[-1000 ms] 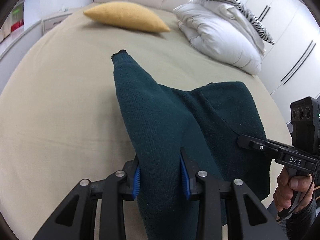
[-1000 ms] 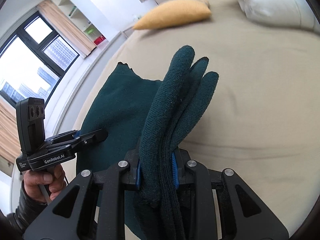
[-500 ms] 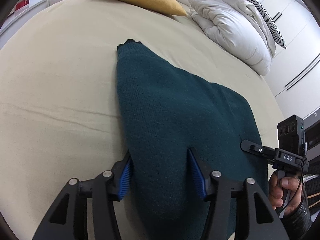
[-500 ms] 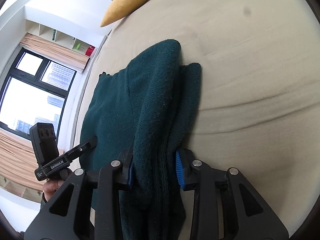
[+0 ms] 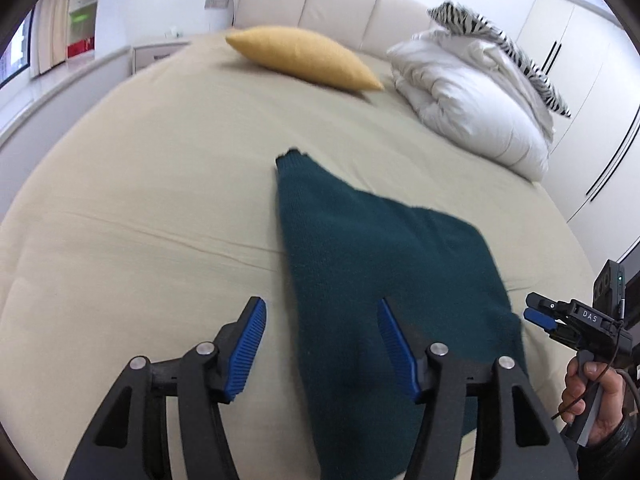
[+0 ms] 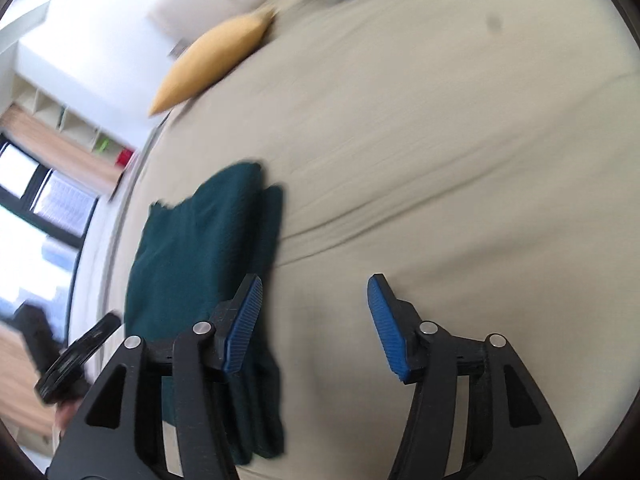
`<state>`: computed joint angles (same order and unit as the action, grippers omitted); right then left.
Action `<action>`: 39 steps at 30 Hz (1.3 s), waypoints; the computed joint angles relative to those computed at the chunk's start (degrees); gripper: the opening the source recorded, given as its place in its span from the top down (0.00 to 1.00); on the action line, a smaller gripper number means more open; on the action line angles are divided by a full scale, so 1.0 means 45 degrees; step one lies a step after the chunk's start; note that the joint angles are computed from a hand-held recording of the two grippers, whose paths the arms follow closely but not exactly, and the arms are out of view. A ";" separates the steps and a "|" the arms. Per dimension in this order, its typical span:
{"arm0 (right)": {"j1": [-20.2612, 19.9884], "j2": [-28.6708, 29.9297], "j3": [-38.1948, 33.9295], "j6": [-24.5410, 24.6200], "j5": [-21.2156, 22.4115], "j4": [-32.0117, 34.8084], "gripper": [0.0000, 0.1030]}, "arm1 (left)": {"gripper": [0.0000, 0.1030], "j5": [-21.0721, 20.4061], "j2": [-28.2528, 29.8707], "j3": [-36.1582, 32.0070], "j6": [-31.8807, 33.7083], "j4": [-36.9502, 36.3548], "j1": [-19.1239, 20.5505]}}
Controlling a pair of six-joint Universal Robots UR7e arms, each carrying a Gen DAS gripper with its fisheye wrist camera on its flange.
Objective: Fold small clothes
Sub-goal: 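Open the right gripper and lift both tools away from the sweater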
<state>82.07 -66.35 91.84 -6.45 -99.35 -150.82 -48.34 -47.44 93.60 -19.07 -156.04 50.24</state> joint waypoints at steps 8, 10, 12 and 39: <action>0.1230 -0.1297 0.2153 -0.2126 -0.0610 -0.3763 0.47 | 0.00 0.3916 0.0213 0.1576 0.3147 -0.5223 -0.2131; 0.1984 -0.1326 0.2583 -0.3094 -0.1092 -0.5386 0.42 | 0.00 0.5134 0.0803 0.1420 0.5616 -0.7890 -0.2772; 0.2680 -0.1376 0.3117 -0.4357 -0.1310 -0.7426 0.17 | 0.00 0.5995 0.1456 0.0901 0.8165 -1.0484 -0.3242; 0.4067 -0.1712 0.4404 -0.3636 -0.4461 -0.7149 0.00 | 0.00 0.5415 -0.0545 0.1573 -0.4839 0.3705 -0.2885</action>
<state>100.38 -74.06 111.66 -22.82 -119.43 -182.99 -23.98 -49.89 100.68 -40.85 -139.37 37.25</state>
